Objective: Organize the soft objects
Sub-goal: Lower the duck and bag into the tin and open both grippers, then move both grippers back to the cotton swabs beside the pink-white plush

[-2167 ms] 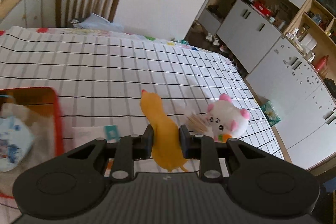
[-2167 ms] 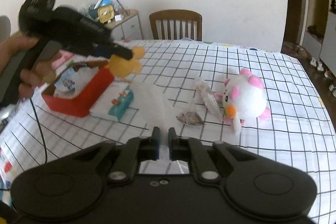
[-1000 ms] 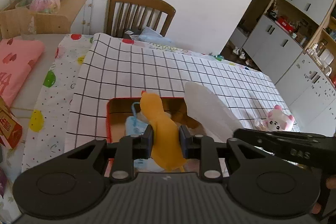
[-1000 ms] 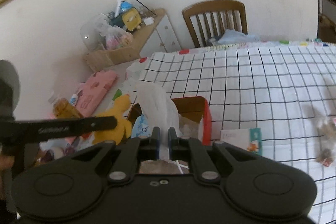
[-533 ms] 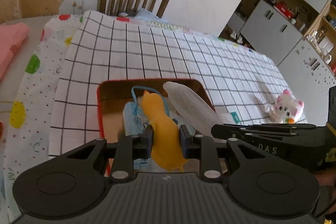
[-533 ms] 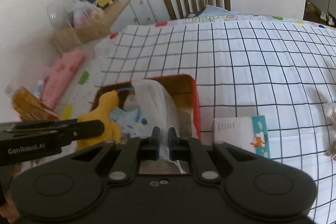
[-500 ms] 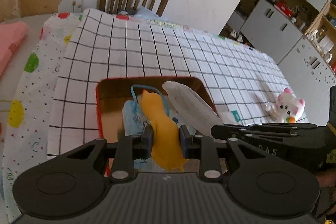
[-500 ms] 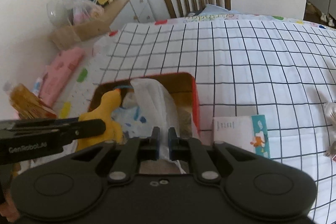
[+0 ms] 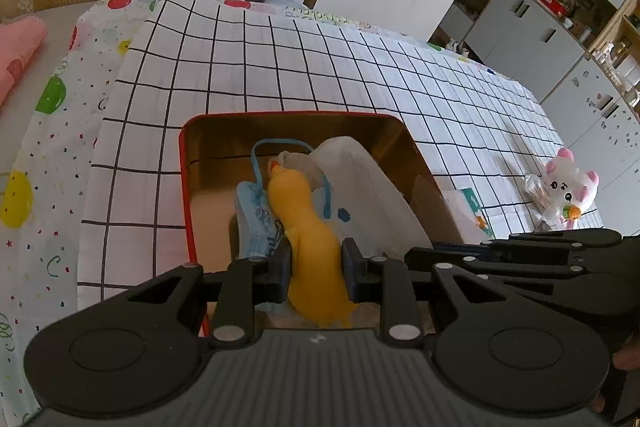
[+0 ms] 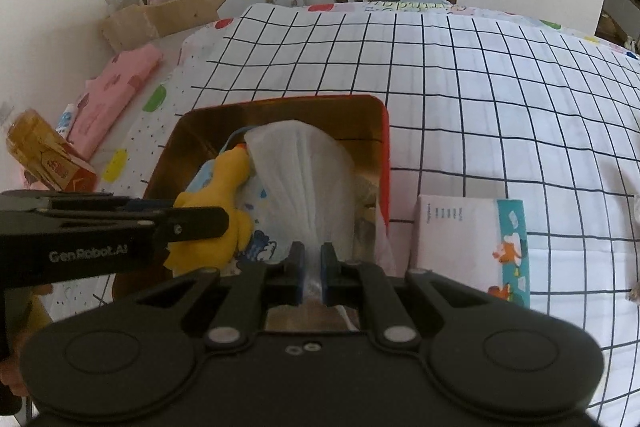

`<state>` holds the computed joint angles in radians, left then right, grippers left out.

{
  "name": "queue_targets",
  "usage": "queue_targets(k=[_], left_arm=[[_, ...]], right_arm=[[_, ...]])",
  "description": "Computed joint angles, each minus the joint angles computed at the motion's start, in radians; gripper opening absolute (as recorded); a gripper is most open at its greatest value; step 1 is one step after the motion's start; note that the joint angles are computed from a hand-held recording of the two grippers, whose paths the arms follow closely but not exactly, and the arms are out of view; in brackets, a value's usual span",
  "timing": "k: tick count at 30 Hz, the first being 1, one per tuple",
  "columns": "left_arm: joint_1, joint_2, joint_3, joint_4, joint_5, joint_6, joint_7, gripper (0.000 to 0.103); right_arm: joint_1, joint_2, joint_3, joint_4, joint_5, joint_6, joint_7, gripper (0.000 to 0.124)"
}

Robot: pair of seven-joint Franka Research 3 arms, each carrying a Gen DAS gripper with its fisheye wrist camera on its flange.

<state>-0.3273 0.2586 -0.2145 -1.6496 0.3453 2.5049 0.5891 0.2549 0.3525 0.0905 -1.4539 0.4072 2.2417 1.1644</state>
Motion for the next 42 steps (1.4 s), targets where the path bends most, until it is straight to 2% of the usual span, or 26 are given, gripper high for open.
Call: queue_targets(k=[11, 14, 15, 16, 21, 25, 27, 28, 38, 40, 42], left_arm=[[-0.017, 0.003, 0.003, 0.029, 0.032, -0.047, -0.019, 0.028], [-0.018, -0.001, 0.0, 0.029, 0.03, -0.053, -0.022, 0.041], [-0.019, -0.005, 0.001, 0.026, 0.033, -0.048, -0.029, 0.052], [-0.02, -0.01, 0.002, 0.019, 0.039, -0.036, -0.035, 0.059], [-0.031, -0.029, 0.005, 0.014, 0.077, -0.03, -0.073, 0.059], [-0.043, -0.048, 0.004, 0.016, 0.124, -0.039, -0.108, 0.06], [-0.05, -0.051, -0.001, 0.027, 0.146, -0.048, -0.111, 0.062], [-0.052, -0.052, -0.003, 0.031, 0.152, -0.047, -0.108, 0.064], [-0.097, 0.006, -0.024, 0.151, 0.165, -0.055, -0.026, 0.065], [-0.114, 0.033, -0.026, 0.193, 0.165, -0.062, -0.001, 0.071], [-0.133, 0.069, -0.025, 0.241, 0.164, -0.07, 0.023, 0.072]], right_arm=[[-0.027, -0.02, 0.004, 0.0, 0.059, -0.032, -0.038, 0.02], [-0.034, -0.036, 0.003, -0.015, 0.078, -0.029, -0.049, 0.023], [-0.039, -0.044, 0.005, -0.022, 0.092, -0.027, -0.064, 0.025], [-0.043, -0.054, 0.006, -0.033, 0.104, -0.021, -0.079, 0.026], [-0.061, -0.103, 0.007, -0.082, 0.178, 0.003, -0.14, 0.041], [-0.069, -0.152, -0.001, -0.131, 0.22, 0.028, -0.188, 0.045], [-0.073, -0.179, -0.008, -0.158, 0.24, 0.042, -0.206, 0.052], [-0.075, -0.189, -0.012, -0.168, 0.25, 0.045, -0.213, 0.052], [-0.096, -0.289, -0.053, -0.271, 0.315, 0.116, -0.251, 0.061], [-0.102, -0.311, -0.062, -0.301, 0.33, 0.14, -0.259, 0.064], [-0.11, -0.323, -0.074, -0.32, 0.331, 0.149, -0.257, 0.065]])
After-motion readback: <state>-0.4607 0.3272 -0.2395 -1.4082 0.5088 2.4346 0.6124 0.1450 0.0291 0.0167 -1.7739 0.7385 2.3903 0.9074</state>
